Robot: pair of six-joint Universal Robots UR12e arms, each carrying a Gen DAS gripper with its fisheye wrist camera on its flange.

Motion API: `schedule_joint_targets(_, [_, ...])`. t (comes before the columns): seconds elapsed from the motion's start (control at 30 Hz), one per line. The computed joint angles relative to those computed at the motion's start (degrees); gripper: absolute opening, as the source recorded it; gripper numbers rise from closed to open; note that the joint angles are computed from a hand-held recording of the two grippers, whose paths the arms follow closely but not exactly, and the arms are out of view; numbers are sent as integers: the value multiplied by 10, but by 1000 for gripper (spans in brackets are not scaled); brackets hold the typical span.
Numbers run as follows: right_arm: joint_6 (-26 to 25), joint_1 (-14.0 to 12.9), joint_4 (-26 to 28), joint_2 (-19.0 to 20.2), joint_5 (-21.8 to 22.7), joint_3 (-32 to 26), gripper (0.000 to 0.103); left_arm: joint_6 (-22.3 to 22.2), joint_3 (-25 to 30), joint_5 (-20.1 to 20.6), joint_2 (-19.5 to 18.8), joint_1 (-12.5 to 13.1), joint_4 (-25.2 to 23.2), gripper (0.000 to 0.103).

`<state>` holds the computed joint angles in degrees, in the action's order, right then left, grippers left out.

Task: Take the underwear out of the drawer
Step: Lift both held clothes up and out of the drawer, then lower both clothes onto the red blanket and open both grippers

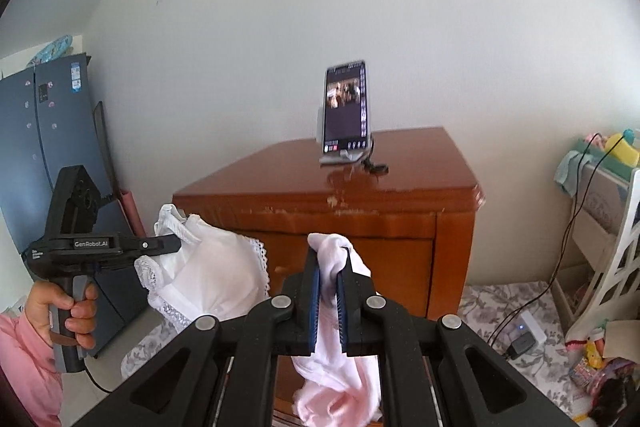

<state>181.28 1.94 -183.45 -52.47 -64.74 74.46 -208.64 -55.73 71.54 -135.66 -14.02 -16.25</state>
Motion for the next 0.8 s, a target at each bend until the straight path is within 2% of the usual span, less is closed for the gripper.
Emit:
schedule_joint_targets(0.43, [20, -15, -82, -58, -3, 74, 8, 71, 17, -16, 15, -35, 0, 7])
schedule_joint_targets(0.67, [6, -23, -90, -90, -10, 121, 8, 90, 12, -27, 21, -49, 0, 7])
schedule_joint_targets(0.8, [-8, -28, -83, -104, -15, 142, 8, 100, 10, -28, 21, -56, -9, 3])
